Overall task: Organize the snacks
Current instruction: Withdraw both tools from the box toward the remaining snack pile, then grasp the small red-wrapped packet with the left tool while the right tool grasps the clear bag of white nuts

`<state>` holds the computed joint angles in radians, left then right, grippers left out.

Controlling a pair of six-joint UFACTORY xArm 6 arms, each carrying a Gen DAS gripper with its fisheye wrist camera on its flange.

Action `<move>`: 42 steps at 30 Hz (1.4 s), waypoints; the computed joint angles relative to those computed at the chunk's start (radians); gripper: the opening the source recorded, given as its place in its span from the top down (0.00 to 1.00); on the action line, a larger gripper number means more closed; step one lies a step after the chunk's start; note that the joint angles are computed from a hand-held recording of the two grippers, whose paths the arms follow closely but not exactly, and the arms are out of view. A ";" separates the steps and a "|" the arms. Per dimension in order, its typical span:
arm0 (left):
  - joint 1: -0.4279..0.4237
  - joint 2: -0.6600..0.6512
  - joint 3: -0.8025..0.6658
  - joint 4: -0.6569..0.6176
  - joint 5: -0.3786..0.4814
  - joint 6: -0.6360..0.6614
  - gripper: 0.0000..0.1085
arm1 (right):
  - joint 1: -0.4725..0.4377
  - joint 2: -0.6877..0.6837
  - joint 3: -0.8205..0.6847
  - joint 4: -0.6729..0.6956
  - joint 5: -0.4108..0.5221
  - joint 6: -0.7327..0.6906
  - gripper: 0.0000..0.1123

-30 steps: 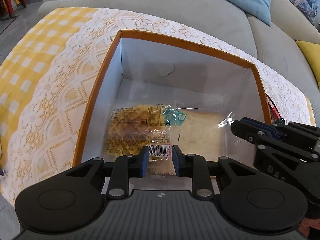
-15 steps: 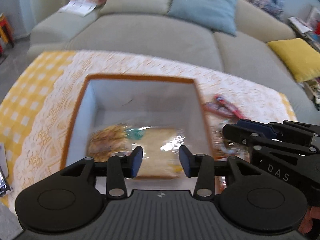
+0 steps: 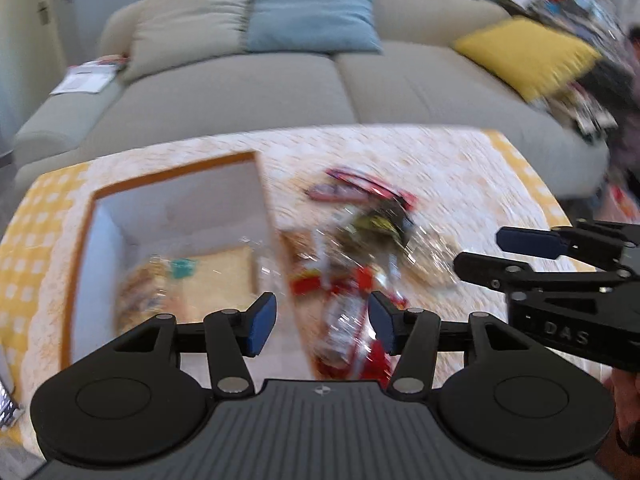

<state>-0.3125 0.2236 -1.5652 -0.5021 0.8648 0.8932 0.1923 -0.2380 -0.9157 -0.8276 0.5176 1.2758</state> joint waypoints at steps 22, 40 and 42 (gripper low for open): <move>-0.193 0.289 -0.304 0.355 0.129 -0.219 0.42 | -0.250 0.057 0.222 0.180 -0.365 -0.207 0.34; -0.227 0.525 -0.599 0.475 0.301 -0.471 0.38 | -0.305 0.285 0.073 0.055 -0.358 -0.486 0.21; -0.223 0.519 -0.576 0.467 0.278 -0.477 0.38 | -0.301 0.297 0.062 0.070 -0.347 -0.496 0.21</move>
<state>-0.5356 0.7424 -2.1413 -0.0353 1.1429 0.4163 -0.1088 0.0593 -0.8542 -0.7575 0.1702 0.7802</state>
